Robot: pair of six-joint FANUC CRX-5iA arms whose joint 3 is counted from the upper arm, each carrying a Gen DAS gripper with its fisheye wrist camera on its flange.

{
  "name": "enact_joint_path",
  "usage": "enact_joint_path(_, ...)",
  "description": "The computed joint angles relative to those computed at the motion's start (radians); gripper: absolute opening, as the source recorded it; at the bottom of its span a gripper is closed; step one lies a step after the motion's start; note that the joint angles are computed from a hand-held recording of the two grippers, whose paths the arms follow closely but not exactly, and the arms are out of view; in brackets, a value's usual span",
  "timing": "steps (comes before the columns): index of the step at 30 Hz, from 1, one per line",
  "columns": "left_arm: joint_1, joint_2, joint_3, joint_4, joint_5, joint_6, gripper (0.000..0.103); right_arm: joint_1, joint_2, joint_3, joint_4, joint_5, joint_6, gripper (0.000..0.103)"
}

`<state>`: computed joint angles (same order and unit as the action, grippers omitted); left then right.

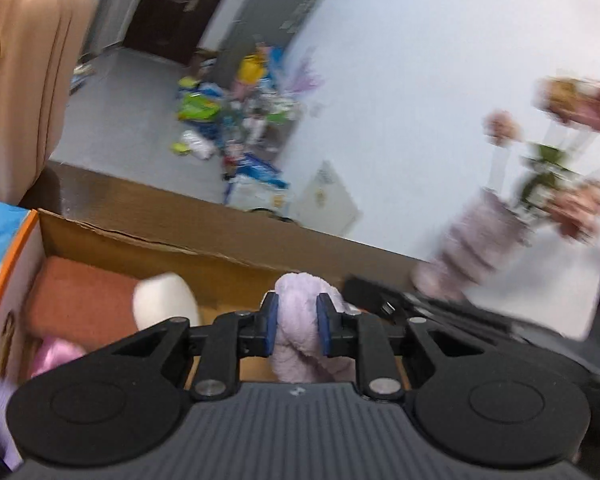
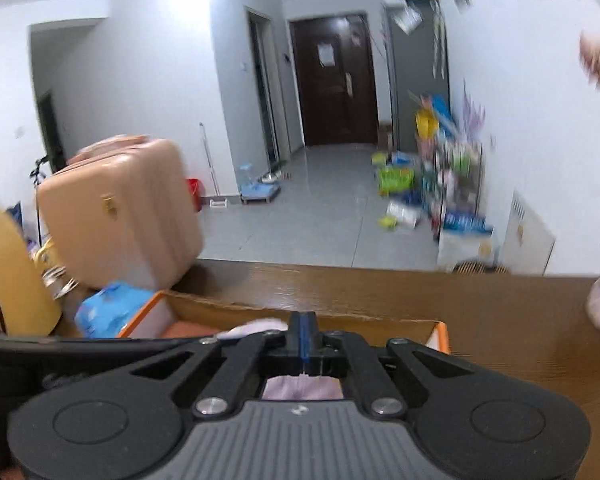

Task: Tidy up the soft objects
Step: 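Open the right gripper to release the headband inside the box, then move both grippers back to the white-and-yellow plush sheep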

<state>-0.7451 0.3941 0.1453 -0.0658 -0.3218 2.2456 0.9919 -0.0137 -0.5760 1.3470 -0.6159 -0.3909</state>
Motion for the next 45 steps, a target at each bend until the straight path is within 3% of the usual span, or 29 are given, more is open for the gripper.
enact_joint_path(3,-0.014,0.121,0.191,-0.191,-0.202,0.217,0.024,-0.072,0.061,0.033,-0.078,0.100,0.039,0.004)
enact_joint_path(5,-0.018,0.154,0.227,-0.196,-0.259,0.189,0.034,-0.074,0.100,0.054,-0.138,0.100,0.092,0.008)
enact_joint_path(8,-0.012,0.143,0.197,-0.164,-0.217,0.152,0.043,-0.068,0.134,0.066,-0.193,0.101,0.141,0.008)
enact_joint_path(12,-0.011,0.124,0.189,-0.161,-0.228,0.125,0.051,-0.064,0.133,0.059,-0.218,0.096,0.134,0.012)
enact_joint_path(18,-0.043,0.016,0.144,-0.233,-0.255,0.124,0.056,0.002,0.019,0.020,-0.185,-0.012,0.156,0.015)
enact_joint_path(20,-0.071,-0.048,0.117,-0.302,-0.280,0.143,0.068,0.045,-0.030,0.011,-0.190,-0.069,0.178,0.019)
enact_joint_path(25,-0.204,-0.203,0.084,-0.563,-0.443,0.238,0.084,0.244,-0.163,-0.008,-0.255,-0.290,0.277,0.024)
enact_joint_path(27,-0.253,-0.280,0.038,-0.631,-0.488,0.266,0.088,0.335,-0.205,-0.013,-0.256,-0.387,0.278,0.035)
enact_joint_path(29,-0.322,-0.358,-0.024,-0.715,-0.527,0.323,0.097,0.438,-0.239,-0.022,-0.242,-0.487,0.257,0.046)
enact_joint_path(30,-0.353,-0.384,-0.048,-0.754,-0.547,0.353,0.098,0.491,-0.250,-0.029,-0.231,-0.533,0.237,0.050)
enact_joint_path(33,-0.500,-0.432,-0.105,-0.888,-0.705,0.466,0.098,0.650,-0.270,-0.067,-0.202,-0.643,0.153,0.052)
enact_joint_path(39,-0.772,-0.525,-0.287,-0.995,-0.820,0.776,0.100,0.949,-0.192,-0.123,-0.185,-0.819,-0.104,0.061)
enact_joint_path(45,-1.006,-0.481,-0.345,-1.044,-0.960,1.118,0.101,1.151,0.010,-0.096,-0.245,-0.927,-0.351,0.073)
